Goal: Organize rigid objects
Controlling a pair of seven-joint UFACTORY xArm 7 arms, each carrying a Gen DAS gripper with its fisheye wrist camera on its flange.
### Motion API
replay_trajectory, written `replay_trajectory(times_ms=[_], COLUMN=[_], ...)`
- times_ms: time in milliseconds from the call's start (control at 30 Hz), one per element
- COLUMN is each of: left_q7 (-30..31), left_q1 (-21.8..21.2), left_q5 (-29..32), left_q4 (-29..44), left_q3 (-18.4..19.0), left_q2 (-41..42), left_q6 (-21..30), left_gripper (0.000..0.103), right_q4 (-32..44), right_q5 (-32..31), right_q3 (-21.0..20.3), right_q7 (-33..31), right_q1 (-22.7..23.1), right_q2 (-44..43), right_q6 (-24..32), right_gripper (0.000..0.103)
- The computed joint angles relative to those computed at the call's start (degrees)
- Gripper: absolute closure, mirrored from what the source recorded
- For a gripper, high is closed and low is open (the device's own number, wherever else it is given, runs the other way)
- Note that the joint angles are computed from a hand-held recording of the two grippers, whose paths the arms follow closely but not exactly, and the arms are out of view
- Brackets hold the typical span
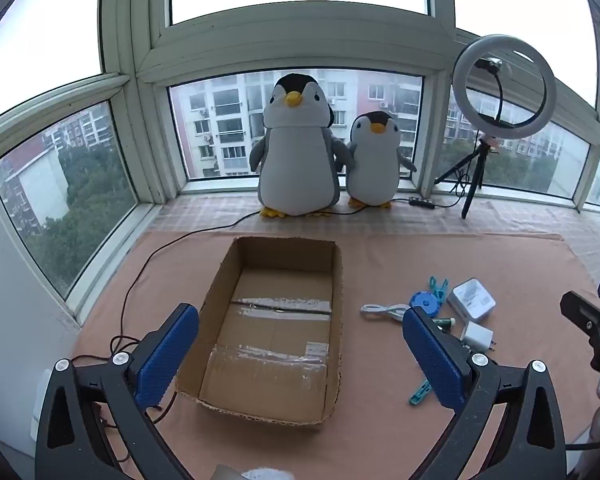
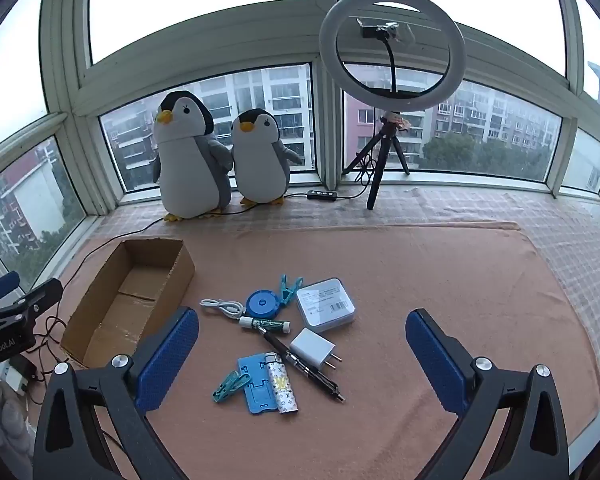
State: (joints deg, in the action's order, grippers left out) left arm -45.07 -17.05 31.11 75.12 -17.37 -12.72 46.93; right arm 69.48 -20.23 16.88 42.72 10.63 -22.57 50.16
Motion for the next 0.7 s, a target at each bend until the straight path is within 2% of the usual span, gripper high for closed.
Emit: replay_trajectory(times_ms=[300,700], left_q7=[0.7,2.29], left_q1=[0.29,-0.51], left_q5=[-1.36,-1.46], left_q4=[-1.41,-0.22], left_q3=[0.71,0.34], left_q2=[-0.6,0.26], left_q6=[-1.64,-0.26], left_gripper=[0.0,0.0], right_q4=[-0.06,1.19], right_q5=[0.26,-1.66], right_q3=[-0.05,0.52], right_q7=[0.1,0.43], right_q1=[0.24,0.85], right_q2=[0.29,1.47], right_q6=[-0.34,1.06], right_gripper=[0.001,0.001])
